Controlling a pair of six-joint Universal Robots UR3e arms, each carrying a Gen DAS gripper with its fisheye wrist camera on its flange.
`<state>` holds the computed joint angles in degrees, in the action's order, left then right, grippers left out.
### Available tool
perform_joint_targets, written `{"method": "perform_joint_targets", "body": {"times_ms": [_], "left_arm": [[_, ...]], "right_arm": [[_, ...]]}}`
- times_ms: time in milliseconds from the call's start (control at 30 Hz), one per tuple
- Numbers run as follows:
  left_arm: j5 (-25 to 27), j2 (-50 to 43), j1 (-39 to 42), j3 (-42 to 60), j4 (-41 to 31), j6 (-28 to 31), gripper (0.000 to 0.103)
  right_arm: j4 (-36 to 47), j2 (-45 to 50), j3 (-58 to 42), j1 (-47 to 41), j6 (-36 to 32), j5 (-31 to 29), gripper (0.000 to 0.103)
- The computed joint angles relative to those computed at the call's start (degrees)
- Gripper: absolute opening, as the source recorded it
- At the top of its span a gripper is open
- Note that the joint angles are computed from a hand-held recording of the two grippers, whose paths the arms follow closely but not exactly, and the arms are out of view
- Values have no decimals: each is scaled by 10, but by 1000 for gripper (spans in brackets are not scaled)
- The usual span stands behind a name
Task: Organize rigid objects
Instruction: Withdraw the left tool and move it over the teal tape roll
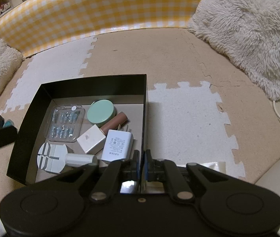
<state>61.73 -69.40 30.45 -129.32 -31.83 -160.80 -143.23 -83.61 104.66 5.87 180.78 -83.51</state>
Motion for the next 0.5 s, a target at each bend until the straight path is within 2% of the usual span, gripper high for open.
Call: {"method": "perform_joint_targets", "body": {"times_ms": [167,500], "left_arm": [[-31,9,73,-33,5,25,103],[-8,-59,143,-98,91,54,103]], "right_arm": [[0,0,0,0,0,0,5],[0,1,-1,0,0,-1,5]]}}
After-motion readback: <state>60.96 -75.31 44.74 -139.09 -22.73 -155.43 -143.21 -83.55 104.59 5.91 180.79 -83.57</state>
